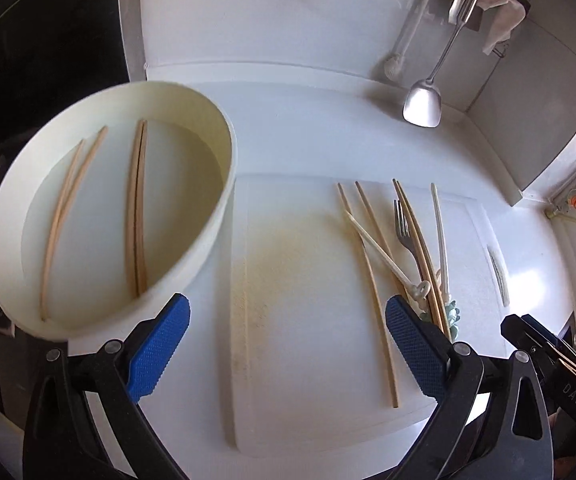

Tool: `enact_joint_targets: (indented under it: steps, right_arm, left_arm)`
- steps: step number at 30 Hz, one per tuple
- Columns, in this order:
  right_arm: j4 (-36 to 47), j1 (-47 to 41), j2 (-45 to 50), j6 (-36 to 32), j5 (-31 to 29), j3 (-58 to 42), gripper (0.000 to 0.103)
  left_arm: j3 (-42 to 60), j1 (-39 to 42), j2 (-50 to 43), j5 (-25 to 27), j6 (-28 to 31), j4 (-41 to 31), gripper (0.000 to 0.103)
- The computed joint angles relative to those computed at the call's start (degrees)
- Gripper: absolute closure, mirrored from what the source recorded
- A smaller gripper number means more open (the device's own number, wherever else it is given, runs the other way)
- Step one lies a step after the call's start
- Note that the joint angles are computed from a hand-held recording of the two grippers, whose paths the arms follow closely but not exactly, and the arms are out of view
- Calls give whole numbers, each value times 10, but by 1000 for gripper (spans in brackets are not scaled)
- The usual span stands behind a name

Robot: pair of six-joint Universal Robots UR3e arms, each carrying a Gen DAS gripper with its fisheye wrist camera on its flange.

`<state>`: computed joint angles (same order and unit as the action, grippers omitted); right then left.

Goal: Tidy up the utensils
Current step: 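Lower the right tool toward the chopsticks beside the white crab-based utensil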

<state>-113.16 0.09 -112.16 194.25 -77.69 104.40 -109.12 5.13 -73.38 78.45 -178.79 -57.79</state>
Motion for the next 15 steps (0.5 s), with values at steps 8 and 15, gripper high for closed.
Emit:
enact_joint_targets:
  steps: [8,15]
  right_arm:
    - [27,-85,3,-173,77,37,36]
    - [-50,-66,69,-159,86,52,36]
  left_arm:
    - [-18,-137,-56,139,-172,58,6]
    - [-25,-172,-94,183,-197,101,6]
